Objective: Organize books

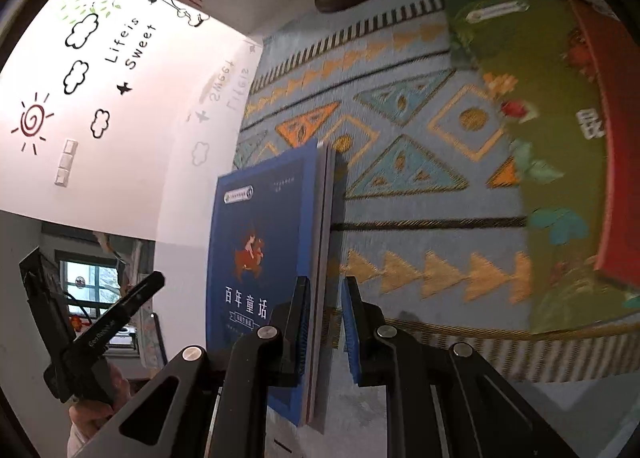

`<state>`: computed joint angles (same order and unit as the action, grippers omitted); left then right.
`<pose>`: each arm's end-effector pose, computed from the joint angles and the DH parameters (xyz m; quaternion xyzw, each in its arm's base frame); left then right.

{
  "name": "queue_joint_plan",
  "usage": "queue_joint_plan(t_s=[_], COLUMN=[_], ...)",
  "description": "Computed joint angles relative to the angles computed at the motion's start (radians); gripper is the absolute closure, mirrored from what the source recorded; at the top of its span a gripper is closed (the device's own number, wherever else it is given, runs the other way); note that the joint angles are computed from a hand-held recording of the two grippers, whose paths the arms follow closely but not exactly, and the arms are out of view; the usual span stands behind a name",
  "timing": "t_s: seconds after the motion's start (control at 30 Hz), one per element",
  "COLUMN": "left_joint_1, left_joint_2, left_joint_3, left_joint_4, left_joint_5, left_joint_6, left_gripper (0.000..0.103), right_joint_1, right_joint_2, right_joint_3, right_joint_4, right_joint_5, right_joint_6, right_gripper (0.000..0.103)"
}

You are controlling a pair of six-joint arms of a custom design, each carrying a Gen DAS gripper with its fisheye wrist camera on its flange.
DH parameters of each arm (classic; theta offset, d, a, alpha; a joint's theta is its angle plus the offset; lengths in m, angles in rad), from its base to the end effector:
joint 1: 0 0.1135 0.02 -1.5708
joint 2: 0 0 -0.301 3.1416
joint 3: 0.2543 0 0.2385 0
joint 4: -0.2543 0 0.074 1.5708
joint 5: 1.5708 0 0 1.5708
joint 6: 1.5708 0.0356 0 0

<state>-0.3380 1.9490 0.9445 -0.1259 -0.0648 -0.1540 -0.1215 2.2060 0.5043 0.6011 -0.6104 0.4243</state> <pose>0.3331 -0.1147 0.1315 0.0826 0.9719 -0.0225 0.2194 0.2751 -0.0130 0.0271 0.1826 0.9121 0.3224 0.1756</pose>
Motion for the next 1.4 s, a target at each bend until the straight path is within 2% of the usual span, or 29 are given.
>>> queue_joint_plan(t_s=[0.17,0.3,0.37,0.6,0.73,0.8,0.83,0.87,0.9,0.93,0.97,1.03,1.13,1.27,1.4], left_joint_1=[-0.063,-0.157,-0.194,-0.345,-0.414,-0.447,-0.46,-0.47,-0.481,-0.49,-0.494,-0.506,-0.531,-0.564,-0.587], left_joint_2=[-0.038,-0.029,-0.027,0.029,0.087,0.115,0.132,0.149,0.159,0.174,0.197,0.268,0.361,0.457,0.561], left_joint_3=[0.039,0.098,0.121,0.282,0.425,0.512,0.552,0.585,0.602,0.618,0.64,0.724,0.816,0.903,1.012], left_joint_4=[-0.034,-0.075,-0.086,-0.159,-0.229,-0.259,-0.267,-0.27,-0.265,-0.246,-0.238,-0.282,-0.32,-0.344,-0.404], left_joint_5=[0.001,-0.038,-0.029,-0.027,0.005,0.016,0.025,0.032,0.035,0.054,0.094,0.142,0.155,0.183,0.209], left_joint_6=[-0.018,-0.017,-0.026,-0.052,-0.045,-0.03,-0.026,-0.03,-0.04,-0.055,-0.07,-0.102,-0.119,-0.102,-0.082], left_gripper=[0.06,0.06,0.06,0.06,0.06,0.056,0.045,0.028,0.025,0.025,0.025,0.025,0.025,0.025,0.028], right_joint_1=[-0.115,-0.25,-0.328,-0.63,-0.781,-0.861,-0.902,-0.922,-0.956,-0.978,-1.003,-1.037,-1.05,-1.06,-1.027], right_joint_2=[-0.077,-0.146,-0.169,-0.254,-0.278,-0.285,-0.283,-0.28,-0.282,-0.283,-0.285,-0.244,-0.17,-0.061,0.036], right_joint_3=[-0.025,-0.05,-0.048,0.023,0.183,0.294,0.363,0.398,0.432,0.446,0.448,0.482,0.516,0.538,0.566], right_joint_4=[-0.077,-0.164,-0.227,-0.514,-0.759,-0.906,-0.989,-1.022,-1.04,-1.039,-1.033,-1.081,-1.124,-1.123,-1.074], right_joint_5=[-0.059,-0.084,-0.106,-0.168,-0.163,-0.184,-0.191,-0.193,-0.192,-0.197,-0.209,-0.238,-0.214,-0.225,-0.206], right_joint_6=[-0.079,-0.184,-0.243,-0.484,-0.656,-0.738,-0.777,-0.792,-0.801,-0.803,-0.807,-0.845,-0.88,-0.884,-0.835], right_gripper=[0.088,0.088,0.088,0.088,0.088,0.087,0.085,0.073,0.052,0.044,0.041,0.041,0.041,0.041,0.041])
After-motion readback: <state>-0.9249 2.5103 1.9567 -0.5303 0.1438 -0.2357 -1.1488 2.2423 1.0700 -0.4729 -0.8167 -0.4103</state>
